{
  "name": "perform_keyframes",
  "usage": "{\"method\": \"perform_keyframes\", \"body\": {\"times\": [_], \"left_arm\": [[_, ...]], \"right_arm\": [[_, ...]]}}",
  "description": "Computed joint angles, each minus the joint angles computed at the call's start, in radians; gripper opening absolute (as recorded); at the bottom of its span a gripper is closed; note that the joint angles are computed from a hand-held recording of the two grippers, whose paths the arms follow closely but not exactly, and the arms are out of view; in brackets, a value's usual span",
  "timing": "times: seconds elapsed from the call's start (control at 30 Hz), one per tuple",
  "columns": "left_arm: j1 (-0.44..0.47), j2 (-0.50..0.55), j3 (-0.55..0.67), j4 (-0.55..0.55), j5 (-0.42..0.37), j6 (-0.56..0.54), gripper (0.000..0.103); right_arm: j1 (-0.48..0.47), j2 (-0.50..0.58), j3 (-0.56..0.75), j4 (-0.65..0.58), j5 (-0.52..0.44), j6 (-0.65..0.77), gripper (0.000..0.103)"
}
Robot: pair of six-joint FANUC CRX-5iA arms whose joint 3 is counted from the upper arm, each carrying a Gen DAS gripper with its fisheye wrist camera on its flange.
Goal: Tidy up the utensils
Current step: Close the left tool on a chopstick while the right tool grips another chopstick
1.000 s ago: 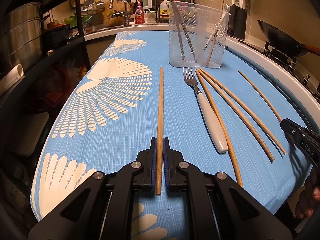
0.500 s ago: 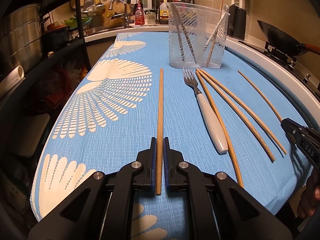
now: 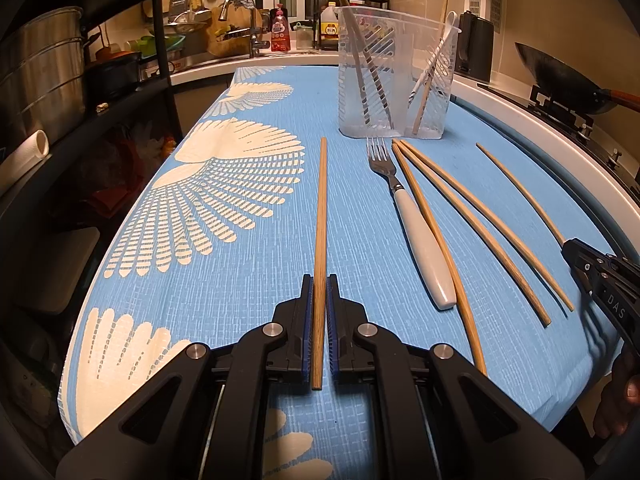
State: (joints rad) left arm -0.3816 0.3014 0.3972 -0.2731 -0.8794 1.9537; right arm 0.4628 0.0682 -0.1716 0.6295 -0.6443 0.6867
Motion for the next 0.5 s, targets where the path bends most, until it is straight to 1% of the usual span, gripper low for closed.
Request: {"method": "perform_keyframes", "body": {"times": [0.27,0.5], "left_arm": [[-0.001,0.003,0.004,-0.002,-0.001,-0.001,0.006],[-0.003,-0.001,0.006,-0.007,-0.002,0.001,0.006]], "right_arm": [[0.001,0.003,0.006,0.000,-0.005,0.010,0.006],[-0.003,0.002,0.036,-0.067,-0.027,0.052,0.006]]}}
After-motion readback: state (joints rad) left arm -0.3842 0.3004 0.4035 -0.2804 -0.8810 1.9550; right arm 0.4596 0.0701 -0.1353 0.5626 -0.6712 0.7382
